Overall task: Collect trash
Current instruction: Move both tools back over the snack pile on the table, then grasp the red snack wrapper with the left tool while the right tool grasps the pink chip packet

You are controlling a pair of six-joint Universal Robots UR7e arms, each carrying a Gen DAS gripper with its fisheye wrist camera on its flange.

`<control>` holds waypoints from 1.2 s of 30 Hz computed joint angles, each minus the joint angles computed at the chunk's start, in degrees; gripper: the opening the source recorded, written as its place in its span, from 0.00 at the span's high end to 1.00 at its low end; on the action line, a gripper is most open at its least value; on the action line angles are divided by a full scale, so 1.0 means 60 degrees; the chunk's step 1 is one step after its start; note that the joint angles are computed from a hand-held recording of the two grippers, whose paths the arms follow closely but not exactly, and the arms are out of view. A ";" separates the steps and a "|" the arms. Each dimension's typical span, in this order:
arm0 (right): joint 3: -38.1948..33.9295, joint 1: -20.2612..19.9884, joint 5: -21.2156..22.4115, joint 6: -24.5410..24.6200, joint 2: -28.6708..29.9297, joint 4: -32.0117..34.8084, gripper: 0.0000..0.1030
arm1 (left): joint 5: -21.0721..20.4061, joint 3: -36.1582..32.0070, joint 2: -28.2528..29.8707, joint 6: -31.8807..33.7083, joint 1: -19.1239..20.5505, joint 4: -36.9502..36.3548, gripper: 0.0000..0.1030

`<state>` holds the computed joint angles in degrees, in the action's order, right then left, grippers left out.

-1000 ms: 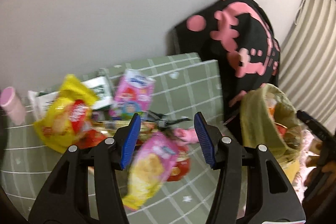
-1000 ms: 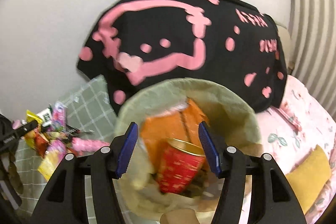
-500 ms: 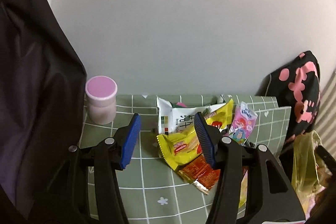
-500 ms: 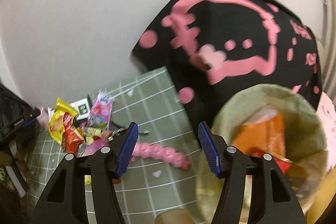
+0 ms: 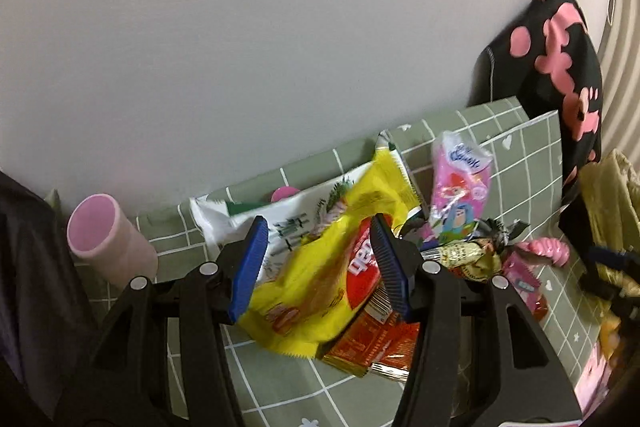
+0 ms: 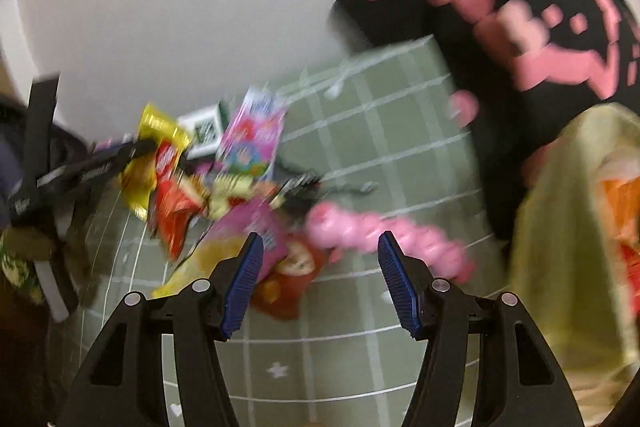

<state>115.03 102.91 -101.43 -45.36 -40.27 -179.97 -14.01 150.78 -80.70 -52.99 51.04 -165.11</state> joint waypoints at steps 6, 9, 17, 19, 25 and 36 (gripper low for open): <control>-0.0462 0.0018 -0.0252 0.0324 0.0793 0.0617 0.49 | -0.0164 0.0307 -0.0595 -0.0926 -0.0145 0.0245 0.51; -0.0819 0.0055 -0.0449 0.0411 0.1193 0.0858 0.56 | -0.0092 0.0490 -0.1296 -0.2044 -0.0441 0.1415 0.51; -0.1349 0.0177 -0.0204 0.0094 0.1492 0.1197 0.88 | -0.0002 0.0494 -0.2745 -0.4155 -0.0764 0.4457 0.51; -0.1346 0.0205 -0.0102 -0.0027 0.1430 0.1146 0.89 | -0.0028 0.0529 -0.2857 -0.4356 -0.0785 0.4661 0.51; -0.1085 0.0035 0.0088 -0.0132 0.1090 0.0897 0.89 | -0.0201 0.0652 -0.3013 -0.4589 -0.0885 0.4835 0.51; -0.0466 -0.0322 0.0467 -0.0437 0.0247 0.0507 0.90 | -0.0434 0.0719 -0.2998 -0.5687 -0.1390 0.5779 0.51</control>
<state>112.23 100.98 -98.63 -47.98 -38.79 -176.93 -16.61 155.10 -98.69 -87.11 42.70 -130.43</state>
